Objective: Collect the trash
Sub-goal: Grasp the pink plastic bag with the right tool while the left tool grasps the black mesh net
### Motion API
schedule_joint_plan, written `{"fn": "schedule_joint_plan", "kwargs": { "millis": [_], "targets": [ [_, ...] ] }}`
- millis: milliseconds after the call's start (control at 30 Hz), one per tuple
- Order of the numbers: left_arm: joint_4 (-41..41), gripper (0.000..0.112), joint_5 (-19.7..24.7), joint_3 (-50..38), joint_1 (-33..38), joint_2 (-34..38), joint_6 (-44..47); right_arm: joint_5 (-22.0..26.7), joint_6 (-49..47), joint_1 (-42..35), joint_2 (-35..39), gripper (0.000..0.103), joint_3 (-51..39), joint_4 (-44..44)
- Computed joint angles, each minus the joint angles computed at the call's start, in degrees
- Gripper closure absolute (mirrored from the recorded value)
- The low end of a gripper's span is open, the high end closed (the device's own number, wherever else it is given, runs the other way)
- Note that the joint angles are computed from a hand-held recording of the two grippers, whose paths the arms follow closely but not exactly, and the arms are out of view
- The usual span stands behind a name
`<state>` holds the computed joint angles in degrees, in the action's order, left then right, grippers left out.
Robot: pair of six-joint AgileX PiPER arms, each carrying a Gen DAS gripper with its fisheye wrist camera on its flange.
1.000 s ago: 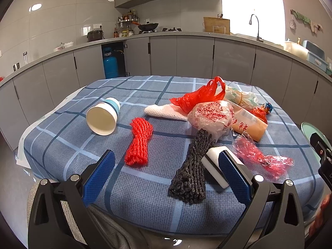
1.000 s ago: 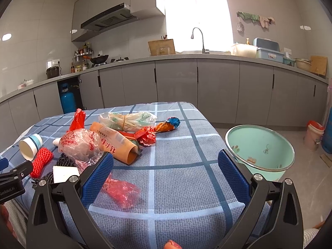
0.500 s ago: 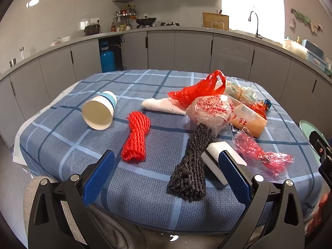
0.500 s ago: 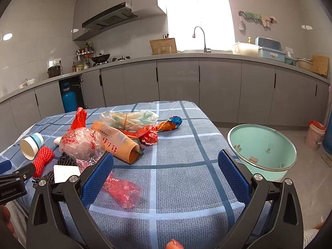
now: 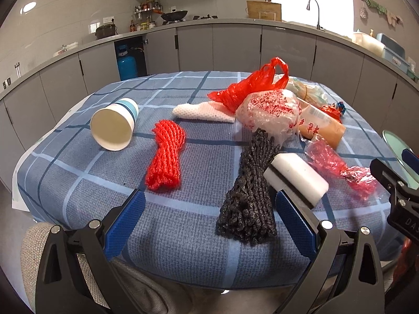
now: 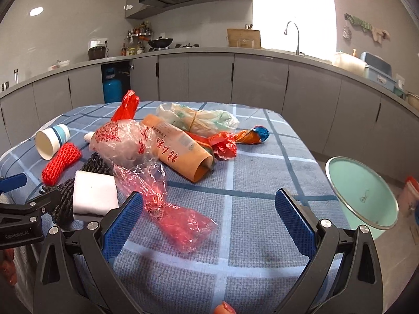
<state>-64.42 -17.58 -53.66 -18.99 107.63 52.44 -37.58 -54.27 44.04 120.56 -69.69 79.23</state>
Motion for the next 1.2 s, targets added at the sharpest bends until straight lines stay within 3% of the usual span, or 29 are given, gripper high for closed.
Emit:
{"fn": "schedule_joint_plan", "kwargs": {
  "millis": [200,300,333,400,500,633,667,800,967,1067,1200],
  "targets": [
    [7.16,0.016,-0.66,-0.40,0.16,2.18,-5.35,7.01,-6.40,-2.51,2.47,0.005,-3.97,3.50],
    [11.28,0.023,-1.27,-0.57,0.20,3.28,-8.26,8.34,-9.43,-2.79,3.55,0.006,-5.33,5.84],
    [12.24,0.027,-1.21,-0.68,0.22,3.54,-8.94,8.79,-9.55,-2.87,3.70,0.009,-5.47,5.97],
    [15.58,0.029,-0.71,-0.78,0.63,4.01,-12.01,10.75,-9.90,-3.41,3.92,0.026,-5.67,6.12],
    [21.07,0.030,-0.19,-0.84,1.15,4.62,-17.25,14.47,-12.40,-4.77,4.24,0.043,-6.34,8.69],
    [28.35,0.031,-0.07,-0.49,1.74,5.00,-23.98,17.02,-12.76,-5.54,4.31,0.052,-6.32,9.72],
    [28.42,0.038,-0.08,-0.59,1.74,5.13,-23.92,17.09,-12.77,-5.59,4.27,0.058,-6.20,9.81],
    [38.15,0.055,2.16,-1.51,2.88,6.04,-33.42,18.52,-12.90,-6.24,4.12,0.069,-6.19,10.26],
    [44.93,0.081,2.42,-1.37,3.03,6.18,-40.16,19.09,-8.81,-6.74,3.39,0.076,-5.04,7.21],
    [47.05,0.089,2.22,-1.05,2.89,5.96,-42.67,19.43,-5.30,-7.03,2.85,0.077,-4.13,4.26],
    [47.87,0.092,1.53,0.05,3.49,4.73,-44.91,19.14,-1.21,-7.17,2.13,0.077,-2.98,0.58]
  ]
}}
